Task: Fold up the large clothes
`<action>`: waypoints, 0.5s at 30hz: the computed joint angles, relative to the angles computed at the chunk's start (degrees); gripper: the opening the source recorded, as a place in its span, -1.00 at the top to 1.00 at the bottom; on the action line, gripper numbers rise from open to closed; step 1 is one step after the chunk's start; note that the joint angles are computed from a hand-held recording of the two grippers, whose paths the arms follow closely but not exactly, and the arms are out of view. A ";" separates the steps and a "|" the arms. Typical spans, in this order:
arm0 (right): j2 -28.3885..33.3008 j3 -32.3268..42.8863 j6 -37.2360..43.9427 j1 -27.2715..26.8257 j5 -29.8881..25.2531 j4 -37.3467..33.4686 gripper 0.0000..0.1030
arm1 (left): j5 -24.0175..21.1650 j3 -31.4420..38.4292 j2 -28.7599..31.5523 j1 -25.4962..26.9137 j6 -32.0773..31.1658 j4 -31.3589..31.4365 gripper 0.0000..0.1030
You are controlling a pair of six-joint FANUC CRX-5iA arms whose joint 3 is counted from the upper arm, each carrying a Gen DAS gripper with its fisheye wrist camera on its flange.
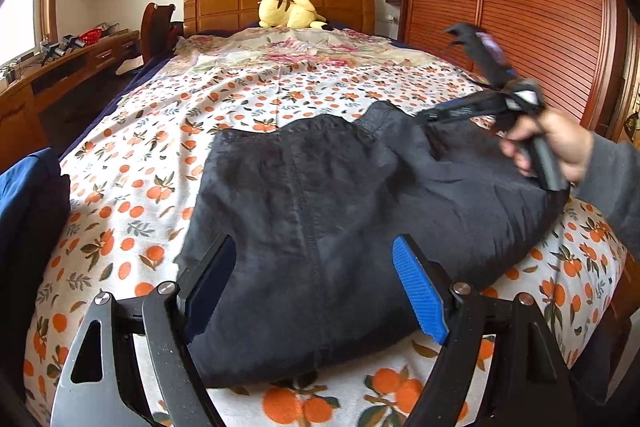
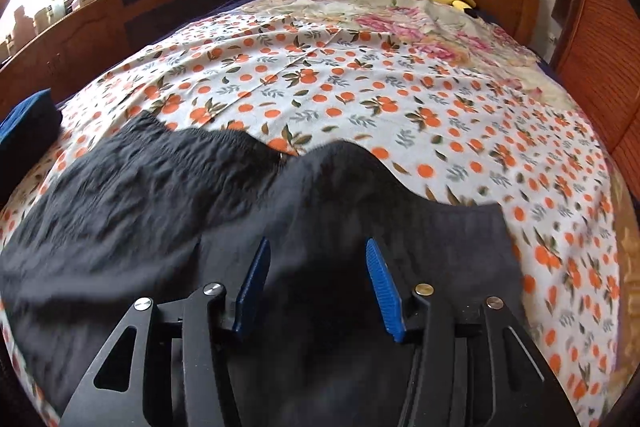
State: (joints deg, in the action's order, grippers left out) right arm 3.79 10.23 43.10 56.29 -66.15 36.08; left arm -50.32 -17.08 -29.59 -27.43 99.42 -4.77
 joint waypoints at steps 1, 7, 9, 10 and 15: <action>-2.35 -2.72 -1.14 1.20 -0.53 0.78 -0.05 | -0.10 0.14 0.08 -0.63 0.40 -0.37 -0.58; -12.59 -14.66 -6.63 8.54 -5.41 5.55 -0.05 | -0.47 1.06 0.64 -4.16 3.62 -2.85 -0.58; -15.63 -18.10 -9.65 10.37 -6.28 6.44 -0.05 | -0.56 1.21 0.96 -4.93 4.53 -3.34 -0.58; -16.32 -19.03 -10.82 10.93 -6.97 6.91 -0.05 | -0.59 1.31 1.15 -5.21 4.89 -3.60 -0.58; -20.02 -23.93 -18.46 12.80 -9.54 8.81 -0.05 | -0.78 2.20 2.99 -6.74 6.87 -4.50 -0.58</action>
